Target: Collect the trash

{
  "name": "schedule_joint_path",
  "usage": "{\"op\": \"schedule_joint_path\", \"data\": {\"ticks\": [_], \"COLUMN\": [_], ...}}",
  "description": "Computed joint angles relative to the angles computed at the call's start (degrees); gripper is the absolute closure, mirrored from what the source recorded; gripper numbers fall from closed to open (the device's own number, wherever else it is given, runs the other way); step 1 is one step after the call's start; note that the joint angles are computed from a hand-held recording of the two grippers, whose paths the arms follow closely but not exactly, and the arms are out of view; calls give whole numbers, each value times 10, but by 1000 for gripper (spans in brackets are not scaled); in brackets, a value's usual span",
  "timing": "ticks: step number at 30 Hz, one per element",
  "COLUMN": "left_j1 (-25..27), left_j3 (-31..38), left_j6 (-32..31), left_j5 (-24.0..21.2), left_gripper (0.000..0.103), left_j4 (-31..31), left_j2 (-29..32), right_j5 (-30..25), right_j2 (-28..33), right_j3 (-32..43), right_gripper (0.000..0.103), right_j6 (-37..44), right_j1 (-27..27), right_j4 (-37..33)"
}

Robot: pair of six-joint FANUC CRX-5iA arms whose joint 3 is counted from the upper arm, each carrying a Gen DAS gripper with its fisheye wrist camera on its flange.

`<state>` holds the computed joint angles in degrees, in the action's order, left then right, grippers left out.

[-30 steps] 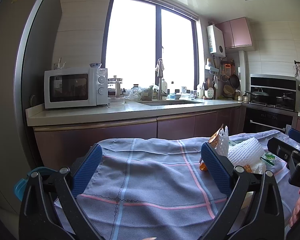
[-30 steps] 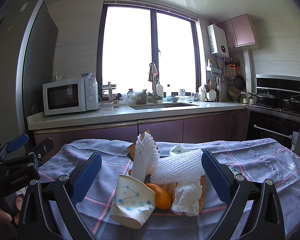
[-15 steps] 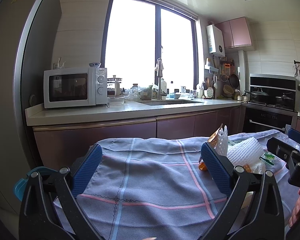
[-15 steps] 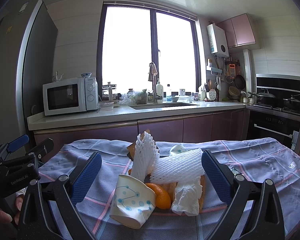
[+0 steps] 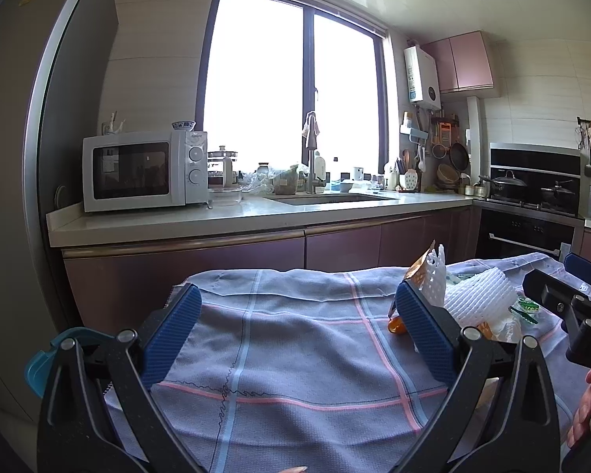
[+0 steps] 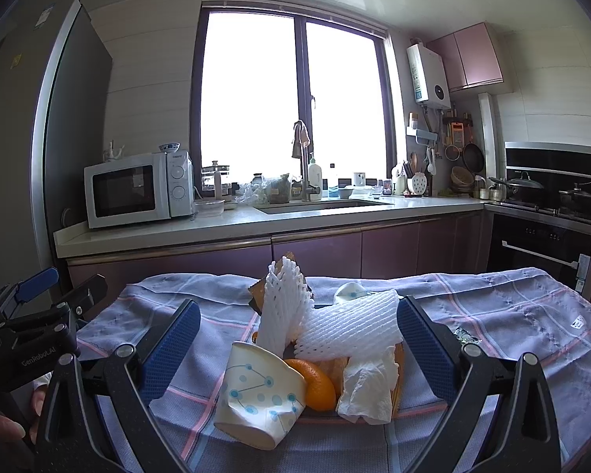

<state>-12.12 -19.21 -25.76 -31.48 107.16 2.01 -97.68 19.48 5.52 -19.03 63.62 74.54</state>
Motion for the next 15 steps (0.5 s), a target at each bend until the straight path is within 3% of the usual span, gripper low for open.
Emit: {"op": "schedule_joint_path", "data": {"ticks": [11,15], "left_j1": [7,21], "left_j3": [4,12], "left_j6": [20,44], "left_j5": [-19,-49], "left_gripper": [6,6], "left_j4": [-39,-85], "left_j2": [5,12], "right_j5": [6,8], "right_j2": [-12,-19], "right_j3": [-13,-20], "right_gripper": [6,6], "right_j6": [-10,-13], "right_j1": [1,3], "right_j4": [-9,-19]}}
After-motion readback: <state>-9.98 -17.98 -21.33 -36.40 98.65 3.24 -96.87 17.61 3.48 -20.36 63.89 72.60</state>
